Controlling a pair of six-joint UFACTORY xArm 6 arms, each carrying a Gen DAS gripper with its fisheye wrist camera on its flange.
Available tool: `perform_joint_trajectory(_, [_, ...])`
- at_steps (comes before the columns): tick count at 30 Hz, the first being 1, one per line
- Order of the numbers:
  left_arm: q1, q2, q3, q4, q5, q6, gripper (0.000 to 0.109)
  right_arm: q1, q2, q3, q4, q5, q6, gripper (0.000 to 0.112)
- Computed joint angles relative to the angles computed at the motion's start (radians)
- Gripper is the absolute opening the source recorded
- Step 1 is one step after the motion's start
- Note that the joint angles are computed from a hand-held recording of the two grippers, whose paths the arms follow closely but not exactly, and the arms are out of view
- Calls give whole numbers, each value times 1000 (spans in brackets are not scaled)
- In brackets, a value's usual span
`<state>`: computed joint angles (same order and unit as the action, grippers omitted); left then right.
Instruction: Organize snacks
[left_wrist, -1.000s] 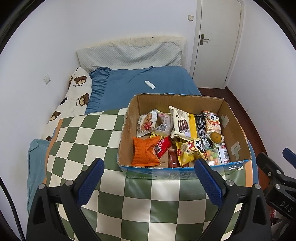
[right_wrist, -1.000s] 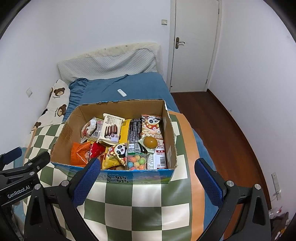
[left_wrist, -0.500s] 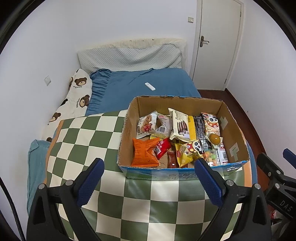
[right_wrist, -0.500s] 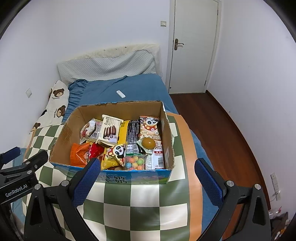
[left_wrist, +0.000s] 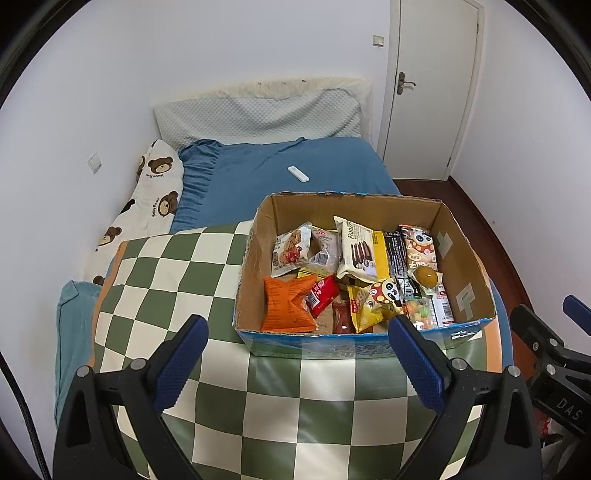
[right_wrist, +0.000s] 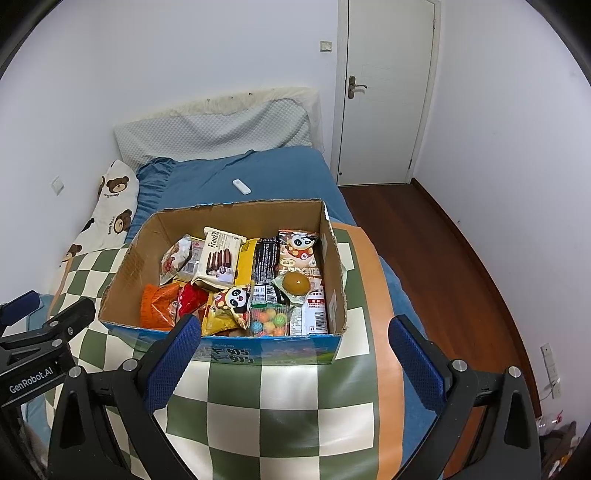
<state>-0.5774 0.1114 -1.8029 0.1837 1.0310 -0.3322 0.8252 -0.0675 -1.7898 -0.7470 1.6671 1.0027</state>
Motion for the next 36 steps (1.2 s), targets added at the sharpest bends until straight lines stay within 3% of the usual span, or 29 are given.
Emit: perform_joint_trajectory(36, [4,-27,47,-13,-30,15,100,8,-1,1,4,6,15,103])
